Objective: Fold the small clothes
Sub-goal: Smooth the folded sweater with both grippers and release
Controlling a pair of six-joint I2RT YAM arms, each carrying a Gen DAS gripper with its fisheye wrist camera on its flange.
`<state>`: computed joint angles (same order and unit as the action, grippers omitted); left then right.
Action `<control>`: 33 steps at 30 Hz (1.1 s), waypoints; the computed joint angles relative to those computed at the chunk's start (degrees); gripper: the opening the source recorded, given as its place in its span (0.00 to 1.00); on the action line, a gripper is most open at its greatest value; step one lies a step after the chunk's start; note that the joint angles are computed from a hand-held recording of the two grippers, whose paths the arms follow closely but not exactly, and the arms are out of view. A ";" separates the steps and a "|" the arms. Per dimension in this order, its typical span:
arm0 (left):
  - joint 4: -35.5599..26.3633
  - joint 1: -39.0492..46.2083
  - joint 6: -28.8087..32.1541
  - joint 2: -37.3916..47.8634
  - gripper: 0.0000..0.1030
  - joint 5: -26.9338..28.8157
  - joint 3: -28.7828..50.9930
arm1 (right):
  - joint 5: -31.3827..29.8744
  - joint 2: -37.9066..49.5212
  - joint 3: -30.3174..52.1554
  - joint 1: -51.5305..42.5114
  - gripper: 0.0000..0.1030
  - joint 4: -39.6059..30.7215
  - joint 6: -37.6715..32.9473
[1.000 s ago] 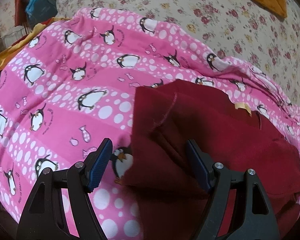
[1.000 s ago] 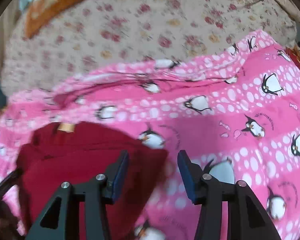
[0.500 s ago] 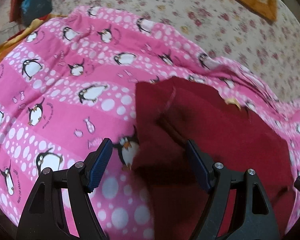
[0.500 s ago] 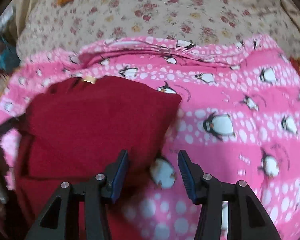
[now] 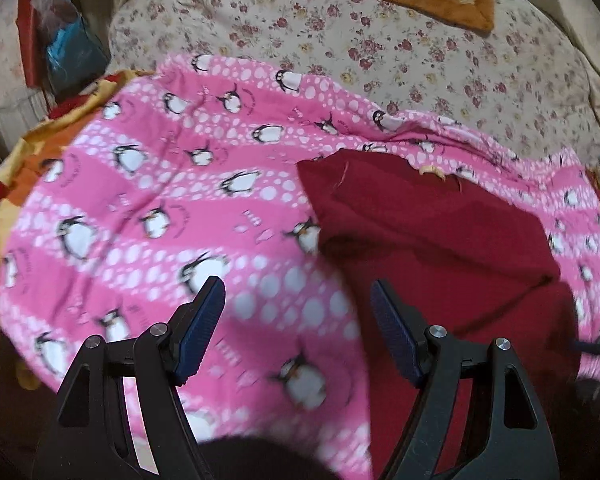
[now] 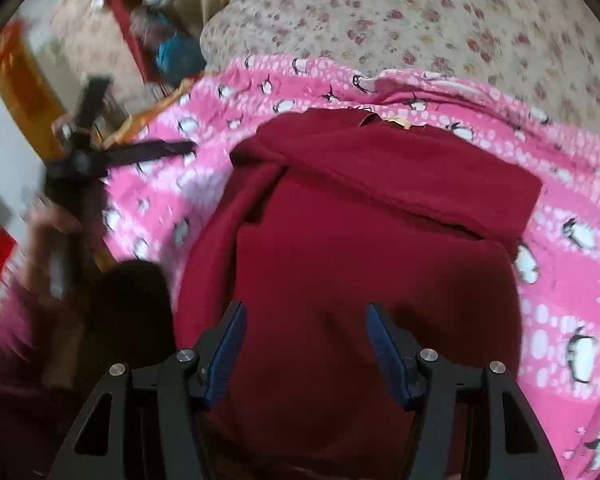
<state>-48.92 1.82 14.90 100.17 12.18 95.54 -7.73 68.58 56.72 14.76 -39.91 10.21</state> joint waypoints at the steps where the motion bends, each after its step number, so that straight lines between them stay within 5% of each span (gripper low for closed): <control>1: 0.01 0.76 0.78 -1.13 0.74 0.31 -1.49 | 0.94 -1.14 -0.41 -0.37 0.58 -0.84 0.36; 7: -2.34 4.25 4.69 -6.85 0.74 5.29 -12.19 | 8.28 -7.00 -3.04 -10.36 0.68 -6.54 -1.04; 13: -2.94 2.93 4.46 -11.39 0.74 6.73 -19.48 | -3.45 -1.15 -6.03 -23.39 0.69 -2.18 -4.08; 16: -3.16 3.40 4.77 -13.78 0.74 7.91 -22.26 | -4.94 0.16 -7.87 -21.50 0.54 -0.77 -4.62; 30: 0.48 -3.10 4.61 -19.35 0.74 1.06 -34.51 | -3.07 -5.35 -13.85 -16.16 0.54 3.10 -2.77; 33: 0.31 -3.16 3.79 -18.43 0.74 1.06 -35.01 | -7.06 -4.52 -14.35 -18.77 0.63 4.17 -2.82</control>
<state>-48.61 -1.34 18.69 81.75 13.24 60.54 -14.79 64.06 42.37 -4.01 -35.75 7.38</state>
